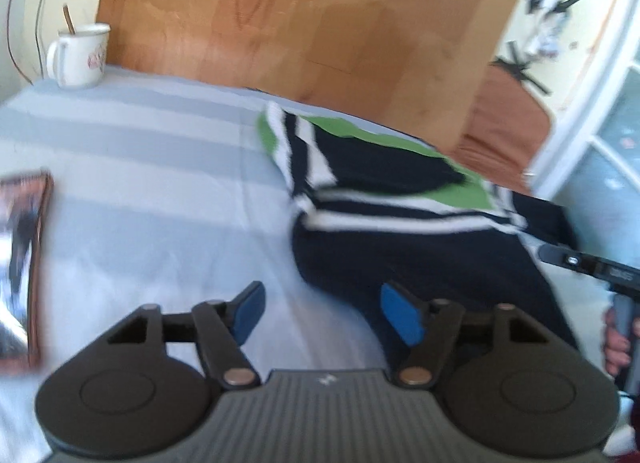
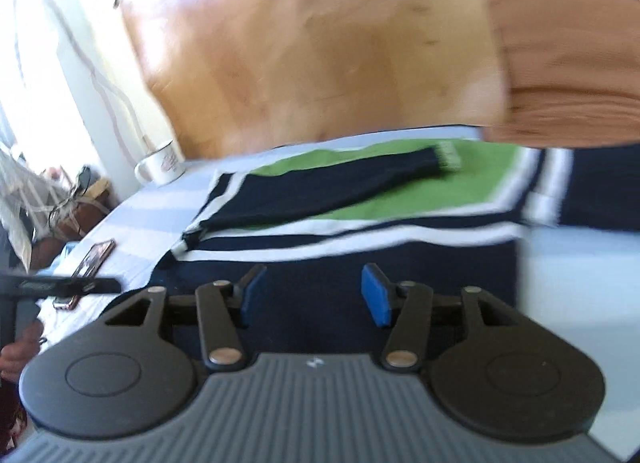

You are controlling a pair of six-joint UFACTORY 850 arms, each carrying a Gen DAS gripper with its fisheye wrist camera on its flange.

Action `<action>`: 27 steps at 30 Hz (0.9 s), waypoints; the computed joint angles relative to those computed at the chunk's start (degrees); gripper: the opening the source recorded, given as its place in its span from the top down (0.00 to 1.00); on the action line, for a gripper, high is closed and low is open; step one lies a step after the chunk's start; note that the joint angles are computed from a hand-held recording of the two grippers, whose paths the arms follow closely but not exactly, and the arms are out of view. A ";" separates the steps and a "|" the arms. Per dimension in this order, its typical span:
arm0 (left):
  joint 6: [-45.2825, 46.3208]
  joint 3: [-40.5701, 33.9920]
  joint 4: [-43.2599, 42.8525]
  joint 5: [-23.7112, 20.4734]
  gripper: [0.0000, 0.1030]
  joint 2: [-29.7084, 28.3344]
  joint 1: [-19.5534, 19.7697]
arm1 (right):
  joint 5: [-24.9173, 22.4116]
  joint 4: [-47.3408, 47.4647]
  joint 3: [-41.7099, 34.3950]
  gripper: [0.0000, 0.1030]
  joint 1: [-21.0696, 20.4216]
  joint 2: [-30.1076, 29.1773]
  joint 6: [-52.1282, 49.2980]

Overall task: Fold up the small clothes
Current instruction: 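Open both grippers and release the folded sweater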

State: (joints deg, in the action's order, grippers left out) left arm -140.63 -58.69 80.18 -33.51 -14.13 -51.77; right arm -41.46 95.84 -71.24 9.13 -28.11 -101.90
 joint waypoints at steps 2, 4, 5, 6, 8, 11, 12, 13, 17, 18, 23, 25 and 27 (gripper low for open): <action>-5.63 1.87 4.23 2.21 0.23 1.30 -1.33 | 0.20 -0.59 2.60 0.42 -1.80 1.66 0.73; -6.50 1.69 4.46 3.78 0.28 0.88 -2.15 | 0.29 -1.35 5.05 0.42 -3.16 3.02 1.72; -5.56 1.18 3.38 4.51 0.30 0.29 -2.30 | 0.48 -2.01 6.13 0.42 -3.77 3.49 2.37; -4.36 0.53 2.02 5.48 0.36 -0.43 -2.28 | 0.91 -2.88 6.77 0.42 -4.30 3.86 3.10; -2.57 -1.05 -0.72 5.03 0.50 -2.13 -2.61 | 1.85 -3.42 8.22 0.42 -4.80 4.19 3.64; 3.68 -2.79 -7.32 7.42 0.92 -3.13 -2.09 | -0.64 -2.26 10.47 0.70 -5.30 4.53 2.17; 6.57 -3.20 -10.05 7.19 0.92 -3.09 -2.23 | -0.99 -3.49 10.75 0.88 -5.22 4.85 2.45; 10.01 -3.48 -13.31 6.54 0.93 -2.73 -2.58 | -0.55 -3.36 11.54 0.89 -5.04 5.79 1.97; 15.33 -1.96 -21.13 4.14 0.93 0.75 -4.34 | 0.75 -8.19 12.59 0.93 -6.02 7.84 4.54; 17.52 -2.01 -24.27 3.95 0.93 0.78 -4.37 | 0.47 -9.28 12.54 0.93 -6.34 7.58 5.06; 23.00 -2.90 -29.34 -1.83 0.84 0.93 -5.01 | -2.99 -5.22 9.61 0.63 -8.60 5.10 6.04; 16.57 -2.38 -22.89 -6.35 0.73 2.43 -5.47 | -4.18 2.87 8.09 0.56 -10.15 3.70 5.05; 13.45 -2.87 -19.02 -8.15 0.72 2.70 -4.71 | -2.58 10.71 5.97 0.55 -10.97 1.99 5.23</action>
